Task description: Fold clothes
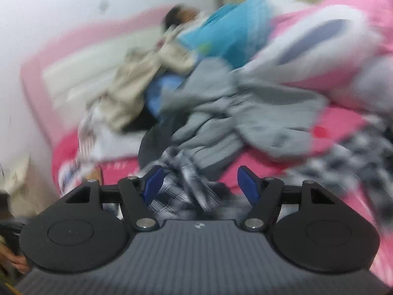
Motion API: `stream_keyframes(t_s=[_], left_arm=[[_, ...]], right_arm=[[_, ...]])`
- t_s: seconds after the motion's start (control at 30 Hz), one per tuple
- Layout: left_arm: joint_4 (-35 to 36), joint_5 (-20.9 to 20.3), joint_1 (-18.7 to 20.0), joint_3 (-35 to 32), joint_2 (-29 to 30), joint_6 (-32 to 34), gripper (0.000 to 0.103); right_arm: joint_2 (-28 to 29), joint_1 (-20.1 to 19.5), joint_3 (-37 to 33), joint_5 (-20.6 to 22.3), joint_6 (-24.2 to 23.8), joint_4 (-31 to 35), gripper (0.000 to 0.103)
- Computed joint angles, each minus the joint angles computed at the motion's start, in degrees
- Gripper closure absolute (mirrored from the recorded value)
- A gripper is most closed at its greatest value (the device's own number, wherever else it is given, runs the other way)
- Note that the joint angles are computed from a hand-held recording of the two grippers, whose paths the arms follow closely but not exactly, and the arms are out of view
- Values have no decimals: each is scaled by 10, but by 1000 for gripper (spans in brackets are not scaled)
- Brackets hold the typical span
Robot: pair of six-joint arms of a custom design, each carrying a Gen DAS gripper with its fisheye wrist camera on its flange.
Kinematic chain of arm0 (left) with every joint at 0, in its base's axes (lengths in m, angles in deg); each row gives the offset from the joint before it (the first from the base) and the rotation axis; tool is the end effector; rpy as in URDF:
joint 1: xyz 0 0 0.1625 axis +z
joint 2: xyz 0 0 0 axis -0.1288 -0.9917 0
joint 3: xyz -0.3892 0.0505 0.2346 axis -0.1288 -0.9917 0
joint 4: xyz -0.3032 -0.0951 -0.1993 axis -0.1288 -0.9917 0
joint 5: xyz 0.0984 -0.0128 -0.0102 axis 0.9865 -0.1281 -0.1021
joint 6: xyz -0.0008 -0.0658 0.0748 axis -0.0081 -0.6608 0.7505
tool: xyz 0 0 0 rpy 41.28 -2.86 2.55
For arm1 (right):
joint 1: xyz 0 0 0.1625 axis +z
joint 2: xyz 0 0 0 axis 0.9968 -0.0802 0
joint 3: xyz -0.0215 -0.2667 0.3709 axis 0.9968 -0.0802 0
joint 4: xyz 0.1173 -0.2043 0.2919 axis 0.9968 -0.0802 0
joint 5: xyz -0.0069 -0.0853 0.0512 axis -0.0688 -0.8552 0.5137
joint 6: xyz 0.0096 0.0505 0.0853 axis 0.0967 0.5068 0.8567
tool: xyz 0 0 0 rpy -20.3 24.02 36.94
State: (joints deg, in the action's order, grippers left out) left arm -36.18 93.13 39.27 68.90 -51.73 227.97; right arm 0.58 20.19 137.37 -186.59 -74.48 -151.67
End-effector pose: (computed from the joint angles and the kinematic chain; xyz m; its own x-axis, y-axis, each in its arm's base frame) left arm -0.0738 -0.2872 0.2355 -0.9181 0.1479 -0.3677 0.3744 0.6281 -0.6821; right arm 0.2364 -0.4142 0.1840 -0.7800 -0.4513 0.4336 -0.6254 0.5373 -0.5658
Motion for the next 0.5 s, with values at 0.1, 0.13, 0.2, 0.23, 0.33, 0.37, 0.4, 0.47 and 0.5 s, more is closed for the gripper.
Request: stream_keyframes(t_s=[0.1, 0.13, 0.2, 0.23, 0.33, 0.37, 0.4, 0.47, 0.5], left_arm=[[1, -14, 13, -2, -12, 15, 29], [2, 2, 31, -9, -16, 20, 29], [0, 31, 66, -21, -16, 31, 29], [-3, 44, 82, -27, -12, 36, 29], [-21, 56, 102, -29, 4, 46, 34], [-32, 52, 102, -26, 7, 51, 38], [-39, 48, 101, -25, 12, 56, 44], [-47, 35, 97, -22, 23, 66, 54], [-50, 28, 95, -21, 28, 67, 63]], right_arm=[[50, -1, -108, -7, -45, 119, 37], [61, -7, -134, -6, -58, 151, 37], [89, -9, -186, -18, -78, 212, 37], [99, -11, -207, -29, -84, 244, 37], [113, -17, -251, -52, -79, 332, 72], [117, -18, -260, -56, -74, 350, 100], [119, -15, -260, -58, -80, 345, 100], [114, -1, -234, -38, -117, 270, 100], [112, 6, -221, -25, -135, 232, 100]])
